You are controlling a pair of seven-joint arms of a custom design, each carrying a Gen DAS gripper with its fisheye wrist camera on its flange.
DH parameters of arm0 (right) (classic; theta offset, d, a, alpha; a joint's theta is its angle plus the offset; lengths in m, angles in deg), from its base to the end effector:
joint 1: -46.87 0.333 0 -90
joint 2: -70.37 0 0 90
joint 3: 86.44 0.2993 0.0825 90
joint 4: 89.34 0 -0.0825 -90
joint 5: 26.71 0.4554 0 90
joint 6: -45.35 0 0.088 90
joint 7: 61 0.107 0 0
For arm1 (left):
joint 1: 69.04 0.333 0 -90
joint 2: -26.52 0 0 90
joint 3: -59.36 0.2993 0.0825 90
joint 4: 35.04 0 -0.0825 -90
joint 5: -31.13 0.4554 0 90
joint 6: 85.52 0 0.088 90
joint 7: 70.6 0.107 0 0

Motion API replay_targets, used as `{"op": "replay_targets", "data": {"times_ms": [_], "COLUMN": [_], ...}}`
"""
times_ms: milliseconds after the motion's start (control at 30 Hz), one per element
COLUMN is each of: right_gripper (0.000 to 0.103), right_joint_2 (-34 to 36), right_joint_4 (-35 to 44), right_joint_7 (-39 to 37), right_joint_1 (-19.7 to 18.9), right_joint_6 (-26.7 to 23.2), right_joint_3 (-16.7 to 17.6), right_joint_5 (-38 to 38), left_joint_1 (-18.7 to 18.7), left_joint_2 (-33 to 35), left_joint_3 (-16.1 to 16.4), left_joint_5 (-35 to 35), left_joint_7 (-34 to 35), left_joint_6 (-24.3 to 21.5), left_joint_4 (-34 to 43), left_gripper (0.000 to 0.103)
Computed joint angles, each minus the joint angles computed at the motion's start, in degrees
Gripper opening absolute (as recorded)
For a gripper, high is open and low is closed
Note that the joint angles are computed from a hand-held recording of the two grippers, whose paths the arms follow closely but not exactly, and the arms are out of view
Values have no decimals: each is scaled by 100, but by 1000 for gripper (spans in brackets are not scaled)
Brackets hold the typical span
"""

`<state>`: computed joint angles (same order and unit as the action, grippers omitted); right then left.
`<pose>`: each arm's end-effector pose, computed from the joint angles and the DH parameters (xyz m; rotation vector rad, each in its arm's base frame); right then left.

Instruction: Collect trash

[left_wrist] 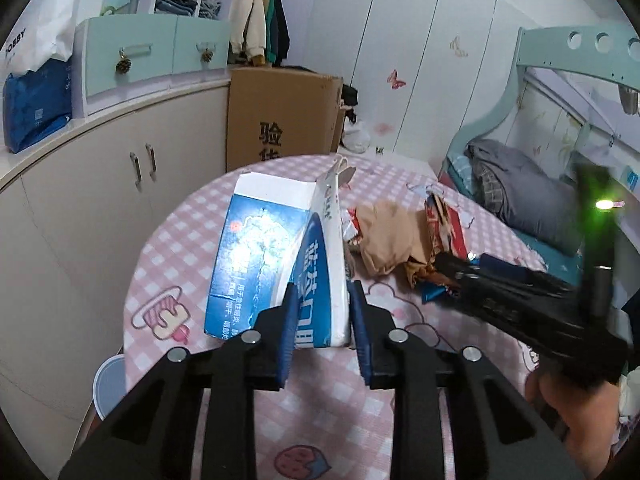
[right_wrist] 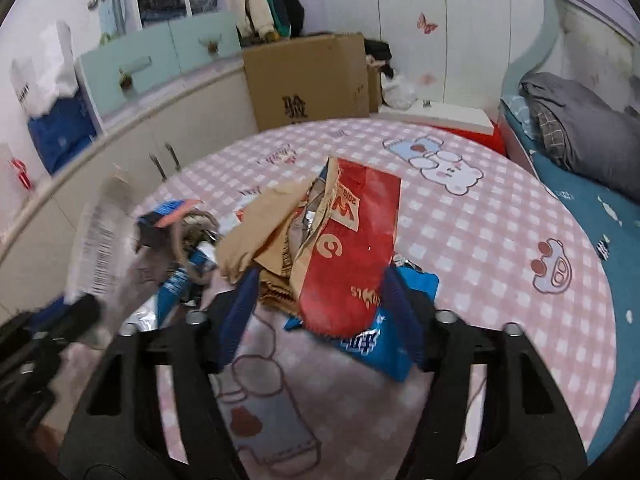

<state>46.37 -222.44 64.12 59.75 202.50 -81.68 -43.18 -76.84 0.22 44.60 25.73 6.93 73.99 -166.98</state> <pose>0.5189 0.1807 0.5601 -1.6023 1.7377 -0.6313 0.4983 -0.2194 0.5940 -1.6213 1.8568 -1.0667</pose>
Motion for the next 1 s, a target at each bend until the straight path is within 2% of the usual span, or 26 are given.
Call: {"op": "replay_targets", "data": {"times_ms": [33, 67, 100, 133, 167, 267, 367, 767, 1000], "right_gripper": [51, 41, 37, 29, 21, 11, 8, 4, 4], "right_joint_2": [78, 142, 165, 136, 68, -160, -464, -1362, -1460], "right_joint_4": [70, 147, 163, 102, 48, -100, -281, -677, -526], "right_joint_7": [-54, -43, -99, -234, -184, 127, 425, 925, 865], "right_joint_1": [19, -29, -6, 83, 33, -169, -306, -306, -55], "right_joint_6": [-39, -164, -196, -88, -53, 19, 97, 454, 614], "right_joint_3": [-23, 24, -2, -97, -48, 169, 330, 564, 709], "right_joint_5": [27, -51, -31, 100, 35, -315, -590, -794, -797], "left_joint_1": [-20, -35, -57, -84, -109, -211, -243, -222, -132], "left_joint_2": [-1, -14, -31, -78, -92, -264, -406, -1232, -1743], "left_joint_3": [45, 70, 101, 121, 156, 284, 341, 510, 620], "left_joint_5": [-27, -55, -90, -137, -193, -415, -566, -984, -1124], "left_joint_7": [46, 74, 116, 137, 174, 320, 437, 570, 562], "left_joint_6": [12, 30, 32, 20, 21, 29, 50, 0, -85], "left_joint_4": [-1, -12, -24, -54, -62, -181, -276, -819, -1120], "left_gripper": [25, 25, 25, 25, 25, 25, 25, 25, 25]}}
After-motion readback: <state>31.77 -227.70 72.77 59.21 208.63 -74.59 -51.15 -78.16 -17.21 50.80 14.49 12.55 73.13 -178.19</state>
